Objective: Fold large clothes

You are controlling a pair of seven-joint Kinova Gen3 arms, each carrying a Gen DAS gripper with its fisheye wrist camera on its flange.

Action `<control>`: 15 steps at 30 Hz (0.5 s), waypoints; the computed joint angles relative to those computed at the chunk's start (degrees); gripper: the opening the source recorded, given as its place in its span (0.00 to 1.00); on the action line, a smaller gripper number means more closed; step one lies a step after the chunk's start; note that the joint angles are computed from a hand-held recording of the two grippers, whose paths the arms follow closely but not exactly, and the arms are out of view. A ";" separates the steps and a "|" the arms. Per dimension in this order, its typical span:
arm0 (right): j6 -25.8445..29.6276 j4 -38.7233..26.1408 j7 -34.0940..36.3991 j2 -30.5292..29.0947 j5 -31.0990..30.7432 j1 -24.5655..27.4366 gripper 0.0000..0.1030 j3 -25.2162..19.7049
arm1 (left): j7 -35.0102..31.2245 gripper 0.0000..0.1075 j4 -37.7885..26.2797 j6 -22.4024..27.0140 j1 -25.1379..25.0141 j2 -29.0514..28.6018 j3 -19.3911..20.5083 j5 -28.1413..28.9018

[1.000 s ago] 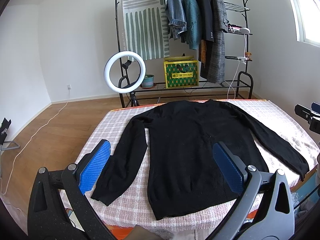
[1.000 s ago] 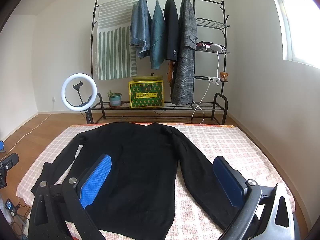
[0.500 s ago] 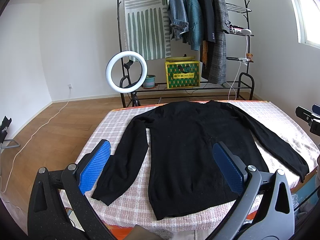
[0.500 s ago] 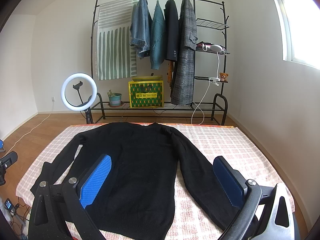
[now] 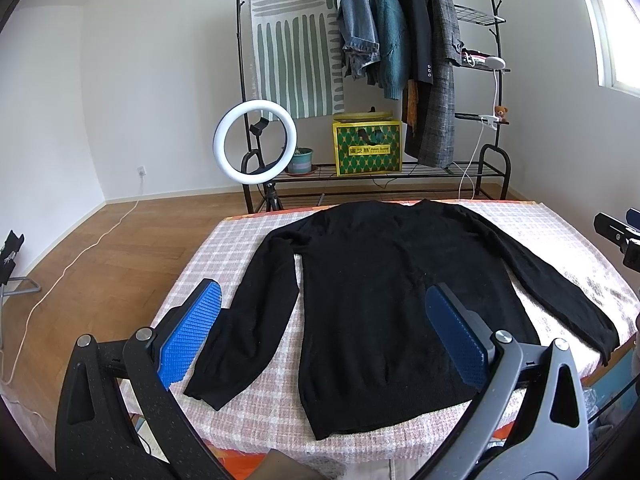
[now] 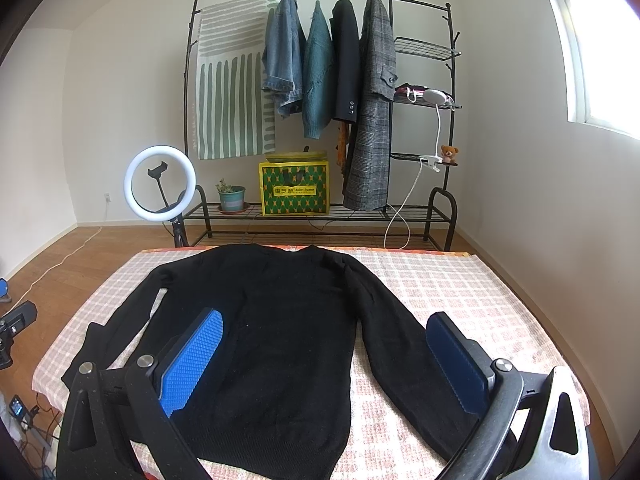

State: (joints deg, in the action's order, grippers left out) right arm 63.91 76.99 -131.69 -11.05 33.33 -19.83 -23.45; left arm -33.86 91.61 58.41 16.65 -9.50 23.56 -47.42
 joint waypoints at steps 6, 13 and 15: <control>-0.23 -0.05 0.18 0.27 -0.16 -0.36 1.00 -0.09 | -0.90 0.96 0.74 -0.80 -0.53 -0.66 -0.91 1.03; -1.32 -0.49 1.22 0.73 -1.47 -0.97 1.00 0.92 | -0.75 0.96 1.20 -1.60 -2.05 -0.70 -0.99 1.60; -1.83 -0.88 2.33 1.13 -2.27 -1.37 1.00 1.31 | -0.70 0.96 0.97 -1.35 -2.27 -0.54 -1.01 1.62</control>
State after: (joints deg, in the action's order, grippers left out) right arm 62.09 76.12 -129.35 -9.92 31.07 -21.20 -22.14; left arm -34.56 92.58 57.06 14.38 -10.04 22.56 -45.81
